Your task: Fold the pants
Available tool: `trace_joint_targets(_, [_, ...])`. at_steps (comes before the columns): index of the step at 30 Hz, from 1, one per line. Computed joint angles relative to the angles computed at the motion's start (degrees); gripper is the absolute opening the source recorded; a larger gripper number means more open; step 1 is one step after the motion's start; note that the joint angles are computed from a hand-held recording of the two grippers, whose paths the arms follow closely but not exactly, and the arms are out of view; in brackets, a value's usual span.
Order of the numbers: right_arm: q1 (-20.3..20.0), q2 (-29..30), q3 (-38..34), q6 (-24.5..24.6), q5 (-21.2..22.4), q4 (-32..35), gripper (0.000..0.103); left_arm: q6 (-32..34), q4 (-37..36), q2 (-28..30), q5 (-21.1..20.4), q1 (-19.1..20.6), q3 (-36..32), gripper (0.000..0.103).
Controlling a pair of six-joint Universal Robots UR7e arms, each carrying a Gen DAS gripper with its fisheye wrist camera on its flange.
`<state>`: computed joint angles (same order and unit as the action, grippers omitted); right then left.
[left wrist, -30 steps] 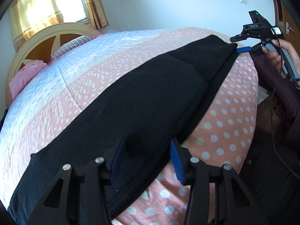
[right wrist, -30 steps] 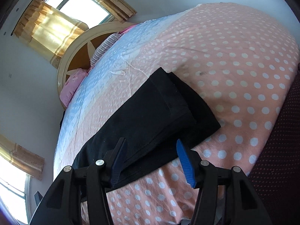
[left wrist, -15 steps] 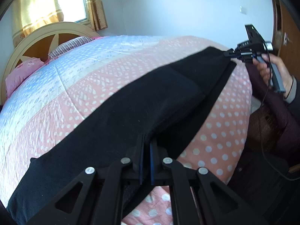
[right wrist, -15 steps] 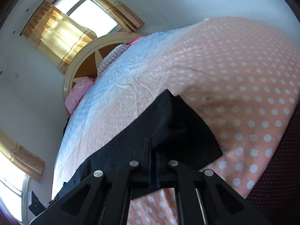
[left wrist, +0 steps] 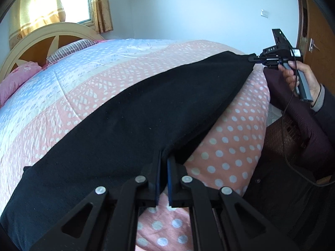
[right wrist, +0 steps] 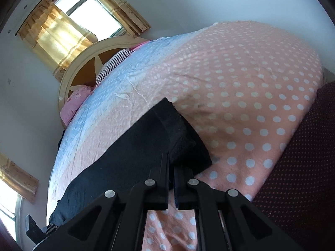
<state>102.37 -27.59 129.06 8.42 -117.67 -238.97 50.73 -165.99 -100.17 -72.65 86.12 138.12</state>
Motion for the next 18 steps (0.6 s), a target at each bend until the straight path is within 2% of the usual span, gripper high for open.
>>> trace_joint_targets(2, [-1.9, 0.4, -0.1, 1.2, 1.0, 2.3, 0.003, 0.5, -1.7, 1.0, 0.6, 0.0, 0.3, 0.005])
trace_joint_targets(5, [-2.6, -0.3, 1.1, 1.4, 3.0, 0.7, 0.008, 0.1, -3.1, 1.7, 0.0, 0.5, 0.4, 0.010])
trace_joint_targets(7, [-1.9, -0.2, 1.3, 1.3, -0.1, -1.2, 0.024, 0.2, -3.6, 1.5, -0.5, 0.8, 0.5, 0.011])
trace_joint_targets(10, [0.7, -0.5, 1.1, 0.7, -7.5, -3.9, 0.027, 1.5, -3.4, -0.1, -0.1, 0.2, 1.5, 0.017])
trace_joint_targets(12, [2.9, -0.5, -0.1, -2.7, -11.7, -4.9, 0.027, 3.2, -3.5, -2.3, -0.9, 0.4, 2.2, 0.030])
trace_joint_targets(13, [4.0, -0.4, -1.0, -4.4, -12.9, -4.8, 0.027, 3.8, -3.4, -3.2, -1.6, 0.7, 2.1, 0.042])
trace_joint_targets(14, [4.4, -0.6, -1.8, -5.3, -12.9, -3.8, 0.027, 4.4, -4.0, -4.3, -2.4, 0.9, 2.3, 0.052])
trace_joint_targets(15, [4.3, -0.9, -2.3, -5.9, -11.9, -2.6, 0.027, 4.9, -4.7, -5.0, -3.1, 1.3, 2.3, 0.056])
trace_joint_targets(18, [3.8, -0.2, -5.3, -8.0, -7.5, -0.2, 0.027, 3.8, -6.6, -4.5, -3.3, 2.5, 0.9, 0.058])
